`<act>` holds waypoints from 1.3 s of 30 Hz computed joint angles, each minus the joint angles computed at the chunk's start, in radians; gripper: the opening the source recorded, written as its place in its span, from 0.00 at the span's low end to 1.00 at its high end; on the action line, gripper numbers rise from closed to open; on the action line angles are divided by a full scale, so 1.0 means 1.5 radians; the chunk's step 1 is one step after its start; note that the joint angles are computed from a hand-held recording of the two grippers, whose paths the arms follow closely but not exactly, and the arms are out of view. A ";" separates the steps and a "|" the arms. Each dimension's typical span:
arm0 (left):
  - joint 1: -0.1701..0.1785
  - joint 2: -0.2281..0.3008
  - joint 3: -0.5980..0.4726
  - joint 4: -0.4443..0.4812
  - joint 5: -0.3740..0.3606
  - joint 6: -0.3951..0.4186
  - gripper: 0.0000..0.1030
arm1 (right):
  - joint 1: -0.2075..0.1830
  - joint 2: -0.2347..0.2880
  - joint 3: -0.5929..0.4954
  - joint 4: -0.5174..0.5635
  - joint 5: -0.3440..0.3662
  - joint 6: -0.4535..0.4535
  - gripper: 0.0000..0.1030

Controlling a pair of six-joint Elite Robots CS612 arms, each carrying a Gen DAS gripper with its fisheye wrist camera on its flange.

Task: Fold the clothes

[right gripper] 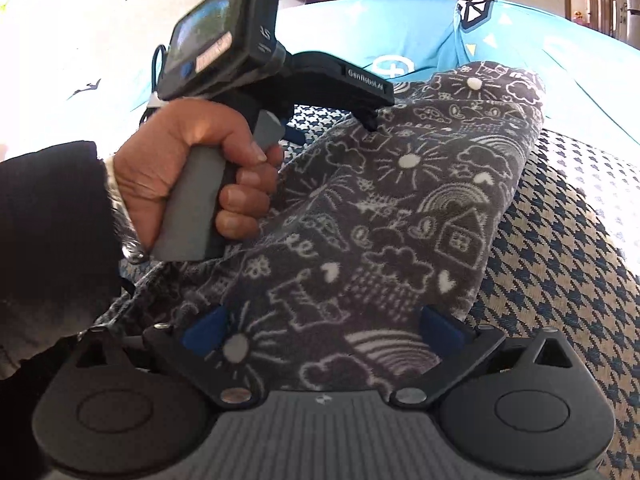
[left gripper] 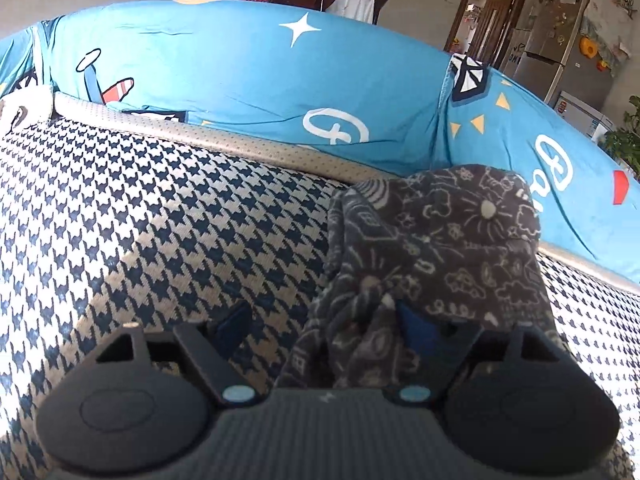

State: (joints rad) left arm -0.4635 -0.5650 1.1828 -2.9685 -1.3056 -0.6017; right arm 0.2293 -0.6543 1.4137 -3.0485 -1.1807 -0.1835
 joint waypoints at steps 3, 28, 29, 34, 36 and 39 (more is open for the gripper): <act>-0.002 -0.019 0.028 -0.008 0.001 0.008 0.78 | -0.003 0.003 0.002 -0.033 0.008 0.028 1.00; -0.030 -0.112 0.218 -0.027 0.032 -0.006 0.79 | 0.006 0.006 0.022 -0.128 0.010 -0.081 0.53; -0.032 -0.113 0.221 -0.015 0.039 -0.012 0.79 | 0.007 0.005 0.023 -0.124 0.005 -0.093 0.52; -0.033 -0.115 0.230 0.021 0.065 -0.040 0.84 | 0.018 0.005 0.023 -0.083 -0.050 -0.151 0.52; -0.033 -0.115 0.232 0.026 0.078 -0.040 0.87 | 0.016 0.005 0.023 -0.078 -0.051 -0.157 0.52; -0.032 -0.114 0.234 0.029 0.086 -0.038 0.89 | 0.013 0.002 0.024 -0.072 -0.048 -0.153 0.53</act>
